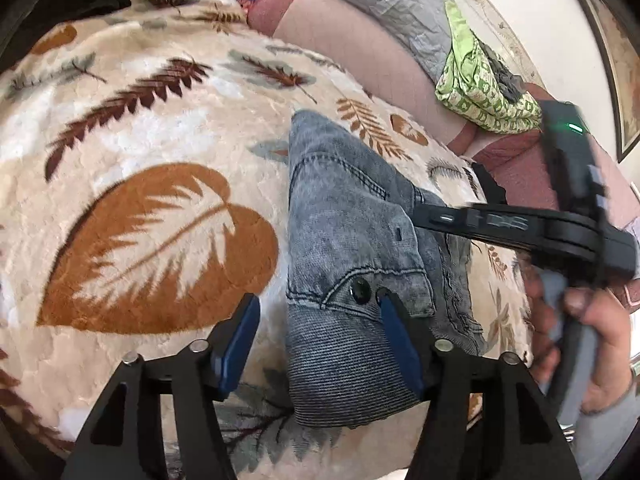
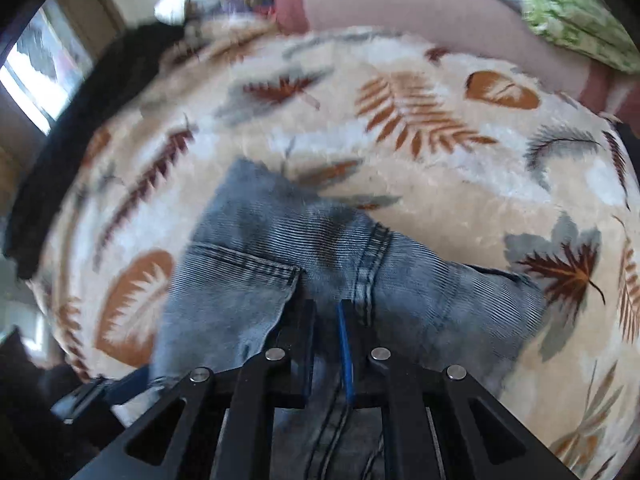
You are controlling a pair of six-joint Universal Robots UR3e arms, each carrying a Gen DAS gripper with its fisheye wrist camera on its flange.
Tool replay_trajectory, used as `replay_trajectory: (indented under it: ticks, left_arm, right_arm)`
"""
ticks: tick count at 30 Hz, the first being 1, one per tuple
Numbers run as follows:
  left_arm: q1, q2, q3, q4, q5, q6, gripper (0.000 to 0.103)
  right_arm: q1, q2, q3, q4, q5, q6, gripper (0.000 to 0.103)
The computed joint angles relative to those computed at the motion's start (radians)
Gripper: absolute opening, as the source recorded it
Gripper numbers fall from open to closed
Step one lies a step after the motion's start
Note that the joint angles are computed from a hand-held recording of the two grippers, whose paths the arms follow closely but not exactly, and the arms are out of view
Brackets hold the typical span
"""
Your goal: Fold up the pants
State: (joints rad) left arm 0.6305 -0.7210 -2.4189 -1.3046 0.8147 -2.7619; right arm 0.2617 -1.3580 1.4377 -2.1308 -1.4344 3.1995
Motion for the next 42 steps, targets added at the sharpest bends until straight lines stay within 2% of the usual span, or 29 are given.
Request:
replay_trajectory:
  ticks: [3, 5, 6, 9, 11, 13, 14, 17, 20, 22, 24, 26, 28, 30, 31, 34, 37, 40, 42]
  left_arm:
    - [0.061, 0.082, 0.009, -0.104, -0.028, 0.05, 0.07]
    - [0.029, 0.047, -0.009, -0.004, -0.016, -0.001, 0.071]
    - [0.034, 0.06, -0.006, -0.019, -0.011, 0.003, 0.071]
    - [-0.001, 0.02, -0.013, 0.04, 0.011, -0.028, 0.071]
    - [-0.025, 0.001, -0.024, 0.089, 0.025, -0.049, 0.071]
    - [-0.006, 0.028, -0.021, 0.052, 0.019, -0.023, 0.071]
    - [0.011, 0.046, -0.019, 0.027, 0.009, -0.01, 0.071]
    - [0.063, 0.094, -0.027, -0.013, -0.01, 0.003, 0.076]
    - [-0.026, -0.027, -0.034, 0.123, 0.055, -0.062, 0.078]
    - [-0.076, -0.038, -0.059, 0.22, 0.097, -0.1, 0.078]
    - [-0.082, -0.017, -0.055, 0.227, 0.11, -0.102, 0.078]
    - [-0.067, 0.032, -0.065, 0.232, 0.112, -0.122, 0.078]
    - [-0.169, -0.078, -0.055, 0.356, 0.201, -0.174, 0.079]
    - [-0.246, -0.173, -0.029, 0.432, 0.267, -0.21, 0.079]
    - [-0.227, -0.158, -0.013, 0.393, 0.252, -0.201, 0.079]
    - [-0.098, -0.069, 0.039, 0.186, 0.131, -0.114, 0.079]
    - [-0.065, -0.119, 0.097, 0.108, 0.077, -0.061, 0.079]
    - [-0.065, -0.245, 0.16, 0.046, 0.017, -0.028, 0.079]
    - [-0.101, -0.329, 0.19, 0.076, 0.02, -0.057, 0.079]
  right_arm:
    - [-0.011, -0.146, 0.19, -0.095, -0.013, 0.003, 0.013]
    - [-0.036, -0.215, 0.316, -0.137, 0.007, -0.009, 0.013]
    - [-0.035, -0.235, 0.374, -0.158, -0.007, -0.013, 0.016]
    - [-0.066, -0.254, 0.465, -0.224, 0.029, -0.05, 0.018]
    - [-0.087, -0.269, 0.427, -0.149, 0.057, -0.03, 0.019]
    - [-0.138, -0.332, 0.458, -0.147, 0.129, -0.012, 0.021]
    - [-0.159, -0.374, 0.497, -0.169, 0.146, -0.008, 0.029]
    - [-0.19, -0.433, 0.581, -0.152, 0.117, -0.018, 0.081]
    - [-0.204, -0.462, 0.67, -0.201, 0.106, -0.064, 0.081]
    - [-0.275, -0.529, 0.701, -0.169, 0.187, -0.064, 0.081]
    - [-0.383, -0.635, 0.766, -0.159, 0.292, -0.073, 0.081]
    - [-0.428, -0.671, 0.803, -0.151, 0.318, -0.101, 0.081]
    - [-0.471, -0.608, 0.795, -0.011, 0.365, -0.197, 0.081]
    - [-0.596, -0.667, 0.845, 0.072, 0.484, -0.266, 0.081]
    - [-0.649, -0.677, 0.833, 0.126, 0.524, -0.299, 0.081]
    - [-0.814, -0.714, 0.802, 0.293, 0.654, -0.402, 0.081]
    - [-0.839, -0.602, 0.74, 0.338, 0.709, -0.452, 0.081]
    - [-0.79, -0.438, 0.694, 0.284, 0.748, -0.435, 0.081]
    - [-0.769, -0.438, 0.702, 0.293, 0.73, -0.423, 0.081]
